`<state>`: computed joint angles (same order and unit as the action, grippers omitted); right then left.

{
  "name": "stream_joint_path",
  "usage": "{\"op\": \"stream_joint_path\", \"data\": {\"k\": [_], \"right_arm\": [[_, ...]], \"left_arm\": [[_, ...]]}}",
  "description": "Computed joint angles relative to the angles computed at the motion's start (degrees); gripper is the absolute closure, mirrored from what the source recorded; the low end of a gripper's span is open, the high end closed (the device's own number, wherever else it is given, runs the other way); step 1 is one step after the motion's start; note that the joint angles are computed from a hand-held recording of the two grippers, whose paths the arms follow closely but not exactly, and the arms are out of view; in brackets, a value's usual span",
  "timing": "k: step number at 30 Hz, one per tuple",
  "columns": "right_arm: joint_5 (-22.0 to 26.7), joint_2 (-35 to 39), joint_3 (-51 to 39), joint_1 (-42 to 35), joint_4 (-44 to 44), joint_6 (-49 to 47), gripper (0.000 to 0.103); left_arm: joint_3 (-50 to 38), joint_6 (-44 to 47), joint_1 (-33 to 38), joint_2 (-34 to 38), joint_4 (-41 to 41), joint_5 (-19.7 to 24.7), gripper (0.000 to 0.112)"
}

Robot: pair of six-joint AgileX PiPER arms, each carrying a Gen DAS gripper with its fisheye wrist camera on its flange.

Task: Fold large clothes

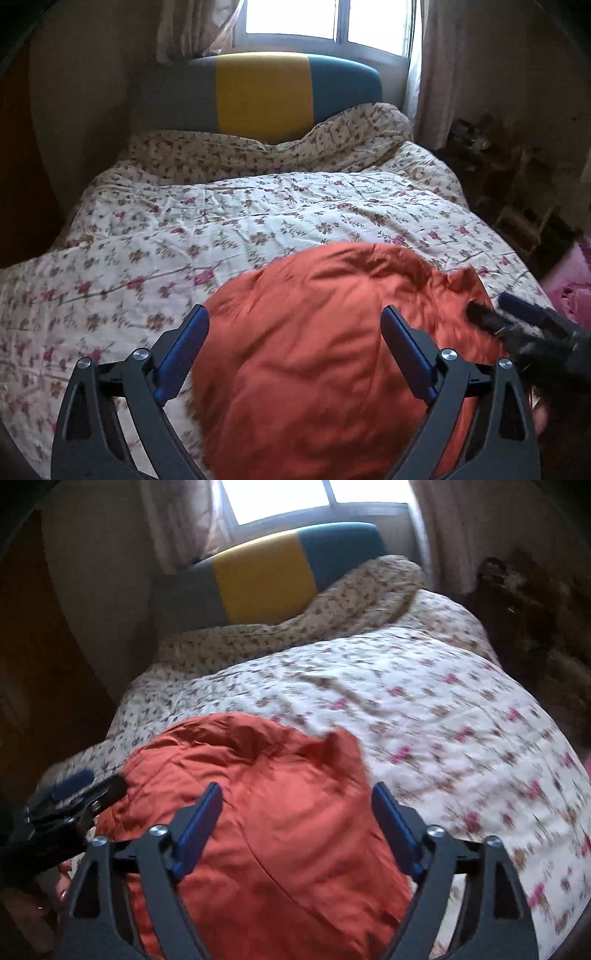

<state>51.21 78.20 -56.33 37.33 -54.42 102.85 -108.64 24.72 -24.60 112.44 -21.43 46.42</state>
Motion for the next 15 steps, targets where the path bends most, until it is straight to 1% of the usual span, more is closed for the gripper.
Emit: {"op": "stream_joint_path", "data": {"k": [2, 5, 6, 8, 10, 12, 13, 14, 15], "right_arm": [[1.9, -3.6, 2.7, 1.7, 1.7, 1.7, 0.014], [3.3, -7.0, 5.5, 3.1, 4.4, 2.1, 0.01], [3.1, -8.1, 6.7, 3.0, 5.9, 1.8, 0.009], [1.3, -10.2, 9.6, 2.8, 8.8, 1.9, 0.009], [-3.5, -11.9, 13.5, 1.4, 11.4, 2.0, 0.008], [-8.8, -13.2, 17.2, -0.1, 11.7, 3.8, 0.008], [-13.6, -14.1, 19.7, -2.2, 12.3, 4.4, 0.008], [-17.1, -14.5, 21.2, -3.8, 12.6, 5.1, 0.008], [-21.6, -14.5, 22.6, -5.9, 13.8, 4.8, 0.008]], "left_arm": [[2.0, 1.0, 1.8, -1.2, -1.5, 1.4, 0.018], [5.7, 4.8, 5.7, -2.8, -6.7, 4.7, 0.018], [7.0, 6.8, 7.3, -3.3, -9.4, 6.1, 0.018], [9.2, 8.7, 9.2, -4.1, -12.2, 8.1, 0.018], [10.8, 10.7, 10.8, -4.5, -14.8, 10.0, 0.018], [11.5, 12.8, 12.4, -4.0, -17.7, 12.9, 0.018], [11.9, 14.0, 13.0, -3.6, -18.8, 14.1, 0.018], [12.1, 14.4, 13.2, -3.3, -19.1, 14.7, 0.018], [11.9, 15.2, 13.7, -2.5, -20.3, 16.2, 0.018]]}}
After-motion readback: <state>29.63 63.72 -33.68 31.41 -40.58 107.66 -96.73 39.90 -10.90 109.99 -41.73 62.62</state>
